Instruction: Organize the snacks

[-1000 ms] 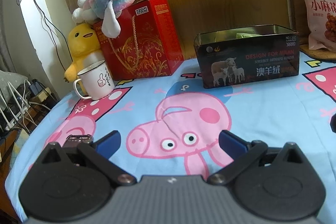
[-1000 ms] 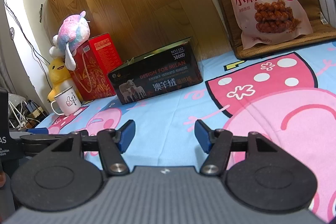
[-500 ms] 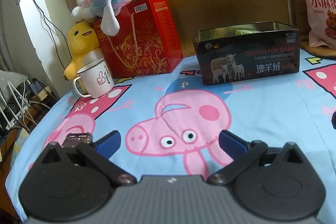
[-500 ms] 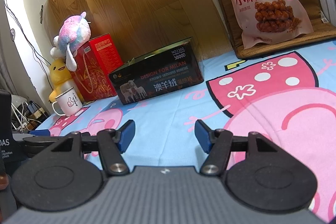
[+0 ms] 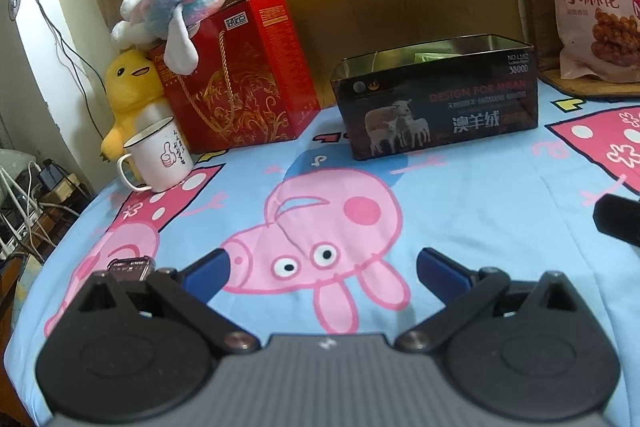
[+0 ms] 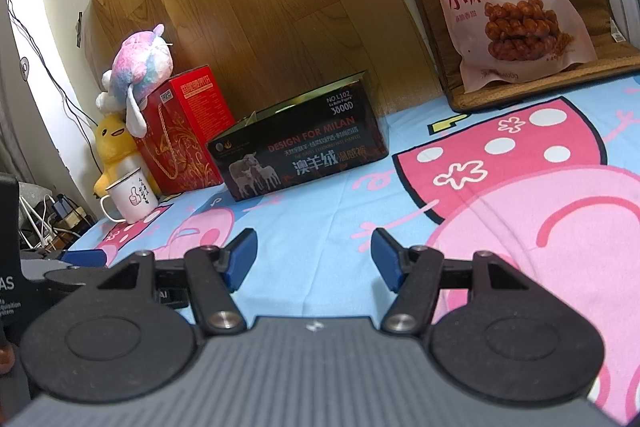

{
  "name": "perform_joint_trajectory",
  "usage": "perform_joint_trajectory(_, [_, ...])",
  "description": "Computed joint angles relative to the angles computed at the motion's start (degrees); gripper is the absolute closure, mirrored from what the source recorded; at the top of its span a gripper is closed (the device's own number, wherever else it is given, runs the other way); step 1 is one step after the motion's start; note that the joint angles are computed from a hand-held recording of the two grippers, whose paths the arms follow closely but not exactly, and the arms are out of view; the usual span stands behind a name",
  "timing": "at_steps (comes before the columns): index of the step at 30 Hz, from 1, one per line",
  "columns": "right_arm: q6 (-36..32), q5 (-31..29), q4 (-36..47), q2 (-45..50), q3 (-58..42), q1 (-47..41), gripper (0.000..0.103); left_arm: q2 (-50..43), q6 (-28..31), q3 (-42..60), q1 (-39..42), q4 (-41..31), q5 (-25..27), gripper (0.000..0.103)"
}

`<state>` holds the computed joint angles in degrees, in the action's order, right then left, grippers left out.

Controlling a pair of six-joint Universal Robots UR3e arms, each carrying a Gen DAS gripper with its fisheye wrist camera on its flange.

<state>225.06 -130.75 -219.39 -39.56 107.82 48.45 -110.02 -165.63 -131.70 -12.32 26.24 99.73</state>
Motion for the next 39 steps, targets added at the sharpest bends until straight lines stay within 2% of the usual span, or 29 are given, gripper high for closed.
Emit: perform_joint_trajectory(39, [0.1, 0.4, -0.9, 0.5, -0.5, -0.2, 0.037, 0.9, 0.7, 0.3, -0.4, -3.0, -1.4, 0.0])
